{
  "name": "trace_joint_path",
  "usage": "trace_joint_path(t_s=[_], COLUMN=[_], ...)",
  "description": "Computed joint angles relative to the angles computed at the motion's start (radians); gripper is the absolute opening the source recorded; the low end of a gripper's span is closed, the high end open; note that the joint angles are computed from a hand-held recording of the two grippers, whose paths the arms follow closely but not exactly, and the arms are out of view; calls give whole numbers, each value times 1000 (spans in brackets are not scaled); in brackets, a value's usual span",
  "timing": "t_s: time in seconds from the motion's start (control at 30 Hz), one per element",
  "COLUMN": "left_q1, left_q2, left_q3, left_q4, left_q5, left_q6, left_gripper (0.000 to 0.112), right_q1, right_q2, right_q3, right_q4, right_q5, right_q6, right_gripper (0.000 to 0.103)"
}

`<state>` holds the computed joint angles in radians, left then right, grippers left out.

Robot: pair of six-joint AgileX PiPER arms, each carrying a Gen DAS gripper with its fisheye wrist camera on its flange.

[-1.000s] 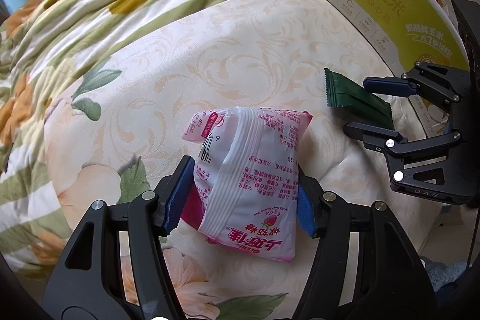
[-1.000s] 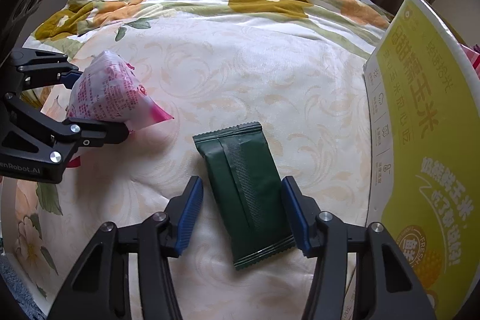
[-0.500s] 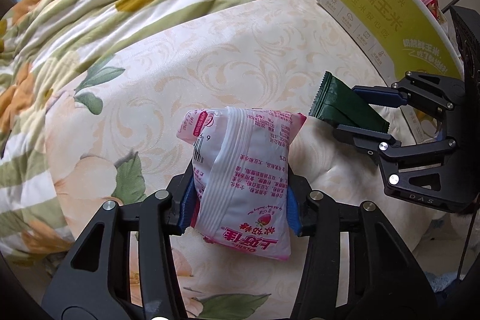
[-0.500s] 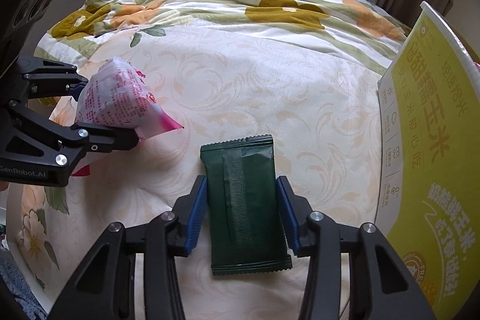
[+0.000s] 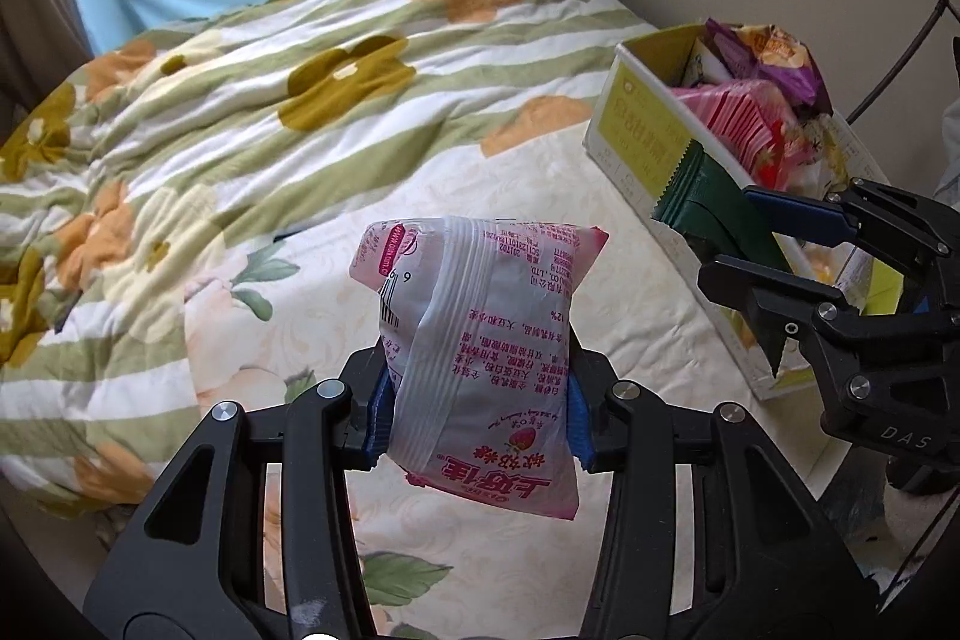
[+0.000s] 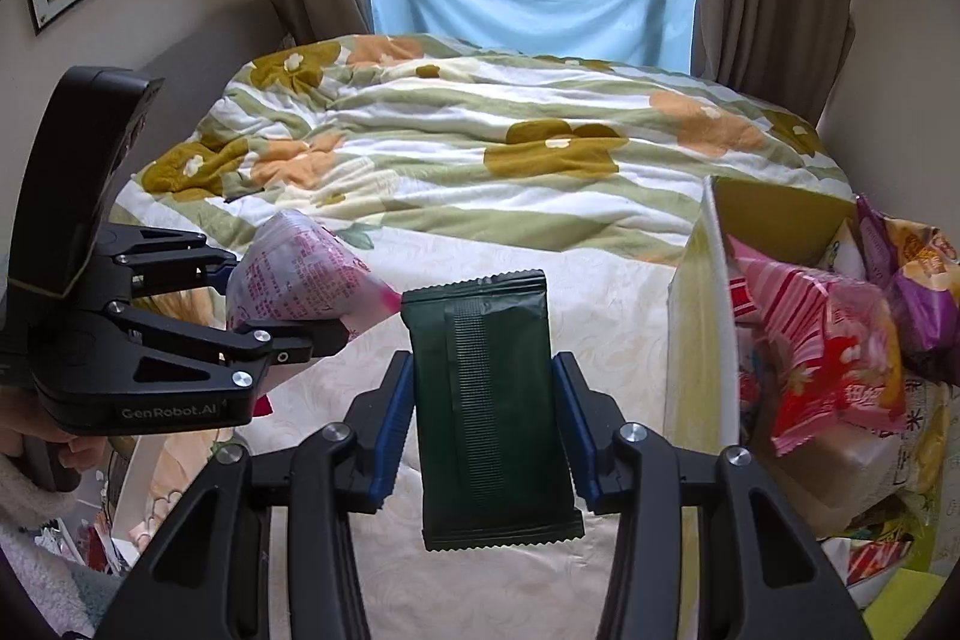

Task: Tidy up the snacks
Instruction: 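Carry both items into the cardboard box and open both tools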

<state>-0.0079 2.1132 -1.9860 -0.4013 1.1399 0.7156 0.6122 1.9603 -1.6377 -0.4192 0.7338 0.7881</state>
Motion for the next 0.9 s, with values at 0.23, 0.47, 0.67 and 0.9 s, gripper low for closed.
trace_joint_path(t_s=[0.23,0.47,0.67,0.9], left_q1=[-169,-429,-630,-763], left_q2=[-171,-222,-127,16], left_q3=[72,108,32,-110], left_q4=[-11,58,140,232], left_q5=[-62,-151,-173,-110], left_q6=[-164,-398,-608,-763], left_gripper=[41,41,41,51], right_q1=[-30,-197,-437,-678], right_q2=[-298,-600,-771,-863], right_q3=[235,493,637,706], right_q4=[-137,-90,133,392], right_q5=[45,17,-33,-23], right_q6=[63,-44,-288,-622], right_gripper=[42,42,42,42])
